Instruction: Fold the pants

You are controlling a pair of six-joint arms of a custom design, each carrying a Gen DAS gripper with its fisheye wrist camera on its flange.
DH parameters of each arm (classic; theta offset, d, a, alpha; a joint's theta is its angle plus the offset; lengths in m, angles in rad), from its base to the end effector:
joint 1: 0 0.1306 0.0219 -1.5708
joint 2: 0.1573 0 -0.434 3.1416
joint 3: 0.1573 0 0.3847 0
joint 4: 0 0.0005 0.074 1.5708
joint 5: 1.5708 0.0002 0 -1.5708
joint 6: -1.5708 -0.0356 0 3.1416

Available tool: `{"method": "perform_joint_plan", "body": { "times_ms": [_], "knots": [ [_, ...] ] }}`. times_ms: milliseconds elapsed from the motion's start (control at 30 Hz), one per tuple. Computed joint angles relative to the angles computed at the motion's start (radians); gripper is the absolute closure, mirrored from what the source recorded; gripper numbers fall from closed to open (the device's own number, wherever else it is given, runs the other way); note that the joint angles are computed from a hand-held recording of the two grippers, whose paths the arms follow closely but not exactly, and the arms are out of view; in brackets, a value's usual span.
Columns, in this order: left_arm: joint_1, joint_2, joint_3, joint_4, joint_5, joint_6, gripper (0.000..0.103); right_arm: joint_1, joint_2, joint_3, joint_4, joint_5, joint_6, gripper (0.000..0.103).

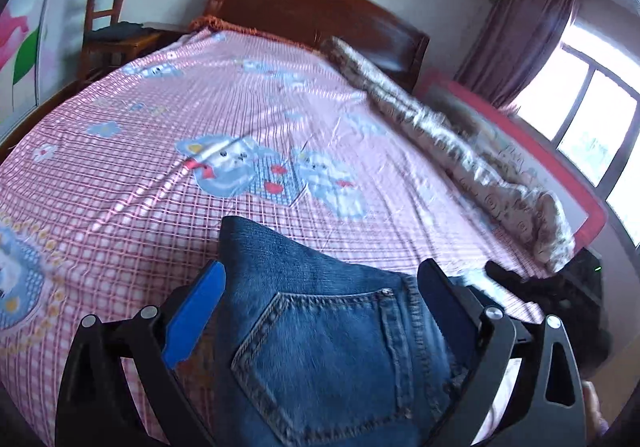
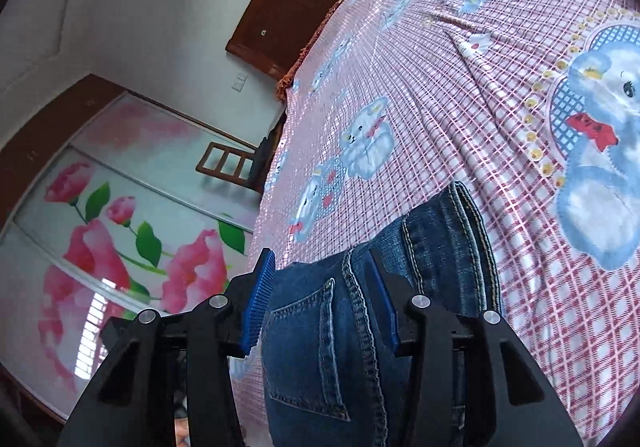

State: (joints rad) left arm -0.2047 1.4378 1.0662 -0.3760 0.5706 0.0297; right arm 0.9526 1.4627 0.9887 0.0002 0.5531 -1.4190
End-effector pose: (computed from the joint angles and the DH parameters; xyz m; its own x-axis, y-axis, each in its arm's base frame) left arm 0.4532 -0.1142 0.3540 -0.6820 0.1161 -0.7221 0.5389 0.7473 -0.3888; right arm 0.2928 0.3786 0.3407 -0.4576 0.8078 -0.3715 0.1975 0.4997 0.8434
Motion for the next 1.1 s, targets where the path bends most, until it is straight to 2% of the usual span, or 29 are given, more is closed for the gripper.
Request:
{"method": "perform_joint_plan", "body": {
  "times_ms": [133, 233, 267, 333, 367, 433, 567, 600, 667, 700, 733, 800, 867, 933, 1000, 1067, 1100],
  "knots": [
    [-0.039, 0.087, 0.050, -0.042, -0.081, -0.045, 0.006, -0.026, 0.014, -0.025, 0.057, -0.011, -0.034, 0.058],
    [-0.047, 0.144, 0.081, -0.082, -0.139, -0.055, 0.004, -0.061, 0.045, -0.058, 0.108, -0.062, -0.101, 0.058],
    [-0.044, 0.176, 0.101, -0.111, -0.136, -0.040, 0.004, -0.072, 0.060, -0.069, 0.123, -0.084, -0.113, 0.060],
    [-0.033, 0.219, 0.125, -0.133, -0.119, 0.002, 0.002, -0.074, 0.067, -0.067, 0.079, -0.082, -0.117, 0.085],
    [-0.032, 0.217, 0.113, -0.106, -0.109, 0.009, 0.002, -0.072, 0.069, -0.062, 0.050, -0.081, -0.129, 0.088],
    [-0.044, 0.217, 0.108, -0.100, -0.143, -0.004, 0.002, -0.072, 0.070, -0.060, 0.024, -0.084, -0.131, 0.103],
    [-0.047, 0.208, 0.106, -0.100, -0.150, -0.006, 0.002, -0.073, 0.060, -0.041, -0.045, -0.103, -0.142, 0.103],
    [-0.049, 0.199, 0.107, -0.111, -0.170, -0.007, 0.002, -0.068, 0.049, -0.035, -0.064, -0.097, -0.158, 0.099],
    [-0.040, 0.165, 0.092, -0.112, -0.184, -0.001, 0.002, -0.037, 0.014, -0.047, -0.042, -0.038, -0.164, 0.080],
    [-0.031, 0.139, 0.077, -0.105, -0.176, -0.009, 0.002, -0.016, -0.001, -0.048, -0.041, -0.010, -0.154, 0.062],
    [-0.023, 0.110, 0.058, -0.094, -0.169, -0.019, 0.002, 0.007, -0.017, -0.051, -0.047, 0.018, -0.143, 0.056],
    [-0.003, 0.018, -0.005, -0.092, -0.125, -0.050, 0.002, 0.061, -0.034, -0.058, 0.001, 0.053, -0.082, 0.056],
    [0.002, -0.072, -0.073, -0.081, -0.096, -0.092, 0.002, 0.109, -0.028, -0.035, -0.036, 0.061, -0.063, 0.056],
    [0.001, -0.151, -0.144, -0.077, -0.064, -0.143, 0.002, 0.153, -0.014, -0.033, -0.017, 0.069, -0.043, 0.056],
    [-0.007, -0.168, -0.176, -0.095, -0.054, -0.160, 0.002, 0.182, 0.005, -0.033, -0.011, 0.069, -0.054, 0.056],
    [-0.020, -0.138, -0.197, -0.107, -0.083, -0.158, 0.002, 0.194, 0.033, -0.030, -0.058, 0.060, -0.116, 0.056],
    [-0.024, -0.114, -0.208, -0.099, -0.090, -0.155, 0.002, 0.196, 0.045, -0.048, -0.026, 0.065, -0.107, 0.061]
  ]
}}
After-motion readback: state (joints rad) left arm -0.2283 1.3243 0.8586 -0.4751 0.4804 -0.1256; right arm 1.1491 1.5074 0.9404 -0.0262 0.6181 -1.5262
